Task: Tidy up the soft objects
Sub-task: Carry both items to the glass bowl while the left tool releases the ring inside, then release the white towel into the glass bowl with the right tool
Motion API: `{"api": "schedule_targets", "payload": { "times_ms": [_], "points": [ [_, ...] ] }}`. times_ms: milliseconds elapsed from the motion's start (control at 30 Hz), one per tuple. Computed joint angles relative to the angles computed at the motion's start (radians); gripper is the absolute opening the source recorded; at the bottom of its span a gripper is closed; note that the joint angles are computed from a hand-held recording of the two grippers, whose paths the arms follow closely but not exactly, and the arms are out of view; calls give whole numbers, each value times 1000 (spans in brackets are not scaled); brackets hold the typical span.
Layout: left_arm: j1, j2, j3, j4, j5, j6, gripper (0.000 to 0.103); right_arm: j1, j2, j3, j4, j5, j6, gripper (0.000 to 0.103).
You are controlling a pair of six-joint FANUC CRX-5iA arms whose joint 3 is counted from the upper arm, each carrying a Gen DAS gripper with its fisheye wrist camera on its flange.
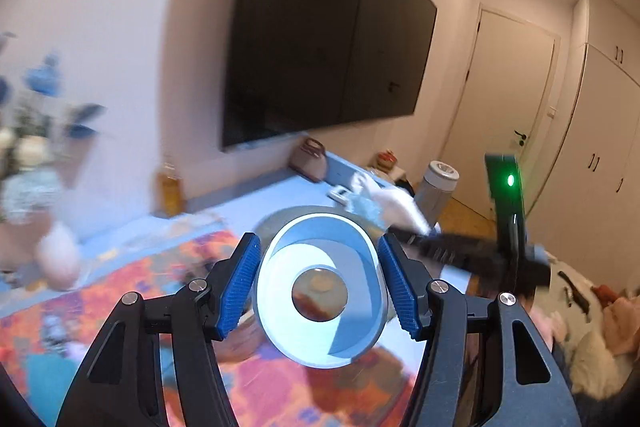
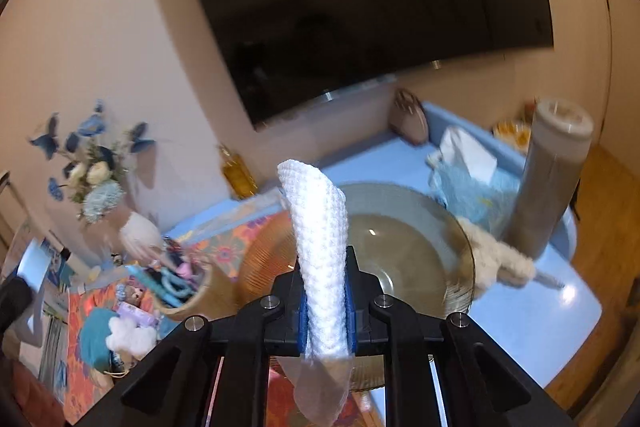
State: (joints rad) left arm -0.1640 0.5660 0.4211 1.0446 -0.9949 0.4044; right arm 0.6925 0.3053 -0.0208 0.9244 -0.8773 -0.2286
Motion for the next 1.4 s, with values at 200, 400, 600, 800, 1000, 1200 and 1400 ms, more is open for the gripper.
{"api": "schedule_targets", "payload": {
  "times_ms": [200,400,600,800,1000,1200,1400],
  "points": [
    [-67,225,322,-184,-116,276,68,-26,66,109,-223,-48,168,31],
    [-37,318,420,-141,-222,383,75,-3,79,105,-156,-150,168,66],
    [14,123,132,-48,-141,191,79,43,29,50,-56,-103,85,66],
    [119,-111,-196,68,-15,-12,102,136,46,46,177,-11,7,88],
    [262,-312,-502,127,202,-137,102,179,165,125,330,197,-38,92],
    [381,-270,-540,-100,398,118,102,236,429,467,78,173,316,95],
    [387,-183,-560,-69,479,75,102,248,662,813,-123,-21,621,95]
  ]
}}
